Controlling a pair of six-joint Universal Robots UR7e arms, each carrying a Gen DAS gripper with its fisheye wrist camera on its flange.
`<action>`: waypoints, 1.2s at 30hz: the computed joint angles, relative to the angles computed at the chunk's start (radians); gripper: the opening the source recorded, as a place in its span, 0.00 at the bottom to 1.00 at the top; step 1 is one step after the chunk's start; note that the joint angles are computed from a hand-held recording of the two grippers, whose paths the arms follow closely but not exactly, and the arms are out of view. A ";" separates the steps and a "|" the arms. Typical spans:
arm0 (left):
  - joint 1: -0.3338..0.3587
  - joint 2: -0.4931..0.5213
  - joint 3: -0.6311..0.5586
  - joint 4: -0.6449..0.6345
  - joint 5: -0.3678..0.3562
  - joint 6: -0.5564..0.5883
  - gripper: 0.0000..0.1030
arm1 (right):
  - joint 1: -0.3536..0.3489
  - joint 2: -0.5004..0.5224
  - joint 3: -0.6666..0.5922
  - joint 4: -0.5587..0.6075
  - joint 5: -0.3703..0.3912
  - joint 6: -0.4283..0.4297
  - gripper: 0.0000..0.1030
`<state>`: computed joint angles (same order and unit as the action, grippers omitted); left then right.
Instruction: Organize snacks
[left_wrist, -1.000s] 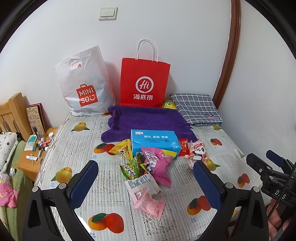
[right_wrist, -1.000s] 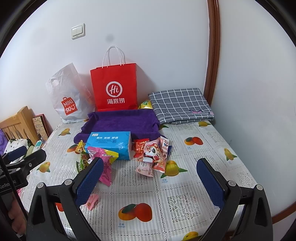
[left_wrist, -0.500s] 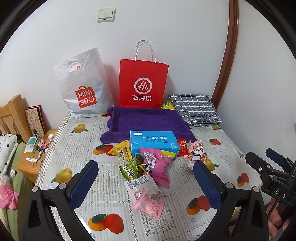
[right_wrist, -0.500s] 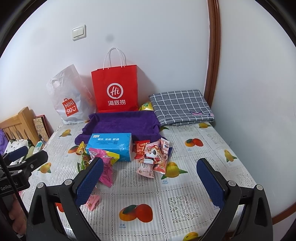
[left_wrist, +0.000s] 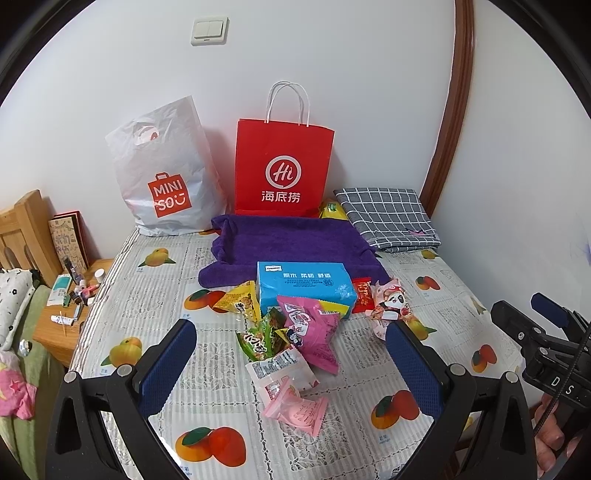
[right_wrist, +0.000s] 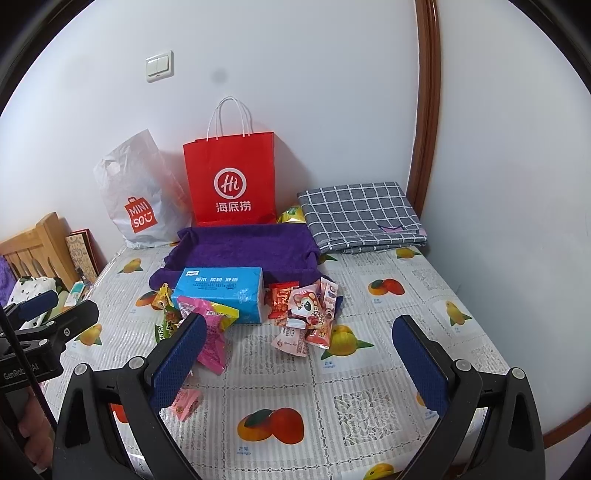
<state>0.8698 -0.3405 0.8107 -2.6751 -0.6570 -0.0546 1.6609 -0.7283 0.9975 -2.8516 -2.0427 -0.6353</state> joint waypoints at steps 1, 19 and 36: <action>0.000 0.002 -0.003 -0.002 -0.001 0.002 1.00 | 0.000 0.000 0.001 -0.001 0.000 -0.001 0.97; 0.037 0.036 -0.068 0.097 -0.031 -0.026 1.00 | -0.010 0.052 -0.057 0.017 -0.013 -0.017 0.97; 0.114 0.109 -0.138 0.183 -0.045 -0.065 1.00 | -0.102 0.248 -0.371 0.190 -0.030 -0.016 0.96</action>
<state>0.9836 -0.2315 0.6732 -2.4920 -0.7020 -0.1191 1.5590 -0.4804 0.6267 -2.6620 -2.0728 -0.6509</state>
